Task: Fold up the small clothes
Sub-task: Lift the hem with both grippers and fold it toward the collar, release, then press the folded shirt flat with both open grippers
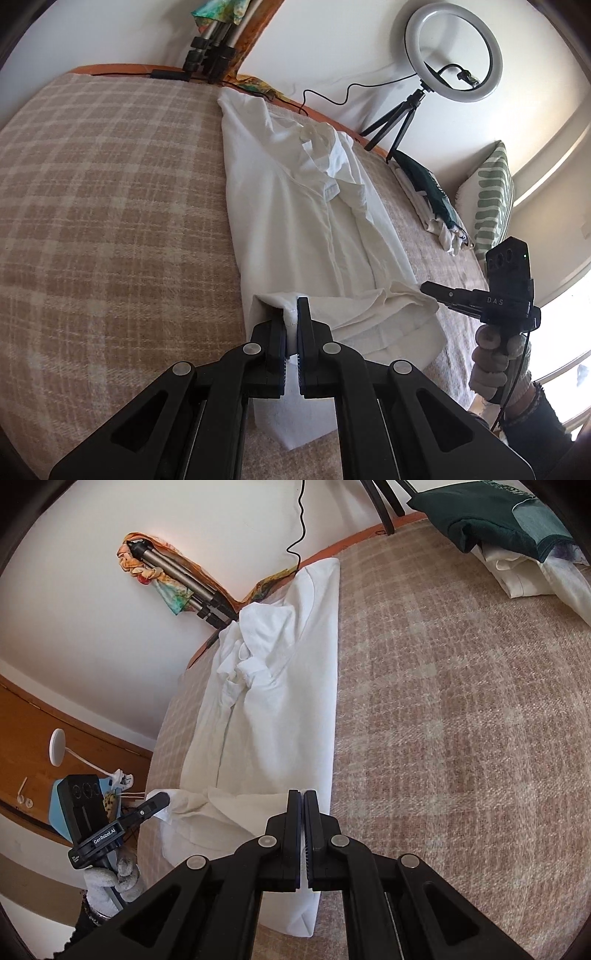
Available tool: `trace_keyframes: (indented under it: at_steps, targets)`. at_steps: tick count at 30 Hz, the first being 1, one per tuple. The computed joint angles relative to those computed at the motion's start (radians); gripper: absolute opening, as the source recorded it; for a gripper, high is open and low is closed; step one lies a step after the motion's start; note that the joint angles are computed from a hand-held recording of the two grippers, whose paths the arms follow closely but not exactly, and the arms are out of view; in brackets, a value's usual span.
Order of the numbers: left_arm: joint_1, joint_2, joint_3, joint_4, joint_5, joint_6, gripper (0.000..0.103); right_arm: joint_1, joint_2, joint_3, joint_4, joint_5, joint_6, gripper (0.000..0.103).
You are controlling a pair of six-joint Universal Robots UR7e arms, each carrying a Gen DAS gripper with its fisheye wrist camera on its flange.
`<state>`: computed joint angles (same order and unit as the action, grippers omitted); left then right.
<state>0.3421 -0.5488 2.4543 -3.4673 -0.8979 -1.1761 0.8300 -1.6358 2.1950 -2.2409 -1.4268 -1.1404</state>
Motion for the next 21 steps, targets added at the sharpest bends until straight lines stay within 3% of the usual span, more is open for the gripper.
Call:
trace_keyframes:
  at_steps: [6, 8, 10, 15, 18, 21]
  targets:
    - [0.024, 0.003, -0.013, -0.017, 0.002, 0.045, 0.007, 0.019, 0.006, 0.014, -0.054, -0.018, -0.012, 0.004]
    - [0.017, -0.012, -0.012, -0.010, 0.011, 0.054, 0.012, 0.021, -0.010, 0.018, -0.064, -0.016, -0.020, 0.021]
    - [0.003, -0.036, -0.008, 0.029, 0.032, 0.049, 0.035, 0.010, -0.045, 0.026, -0.061, 0.014, -0.047, 0.029]
    - [-0.068, -0.090, 0.016, 0.135, 0.063, 0.049, 0.035, -0.022, -0.139, 0.037, 0.070, 0.024, -0.214, 0.027]
    - [-0.082, -0.081, 0.014, 0.141, 0.015, 0.087, 0.035, -0.023, -0.157, 0.053, 0.118, -0.027, -0.294, 0.024]
    - [-0.070, -0.060, -0.017, 0.194, -0.037, 0.134, 0.034, -0.005, -0.148, 0.096, 0.073, -0.091, -0.352, 0.022]
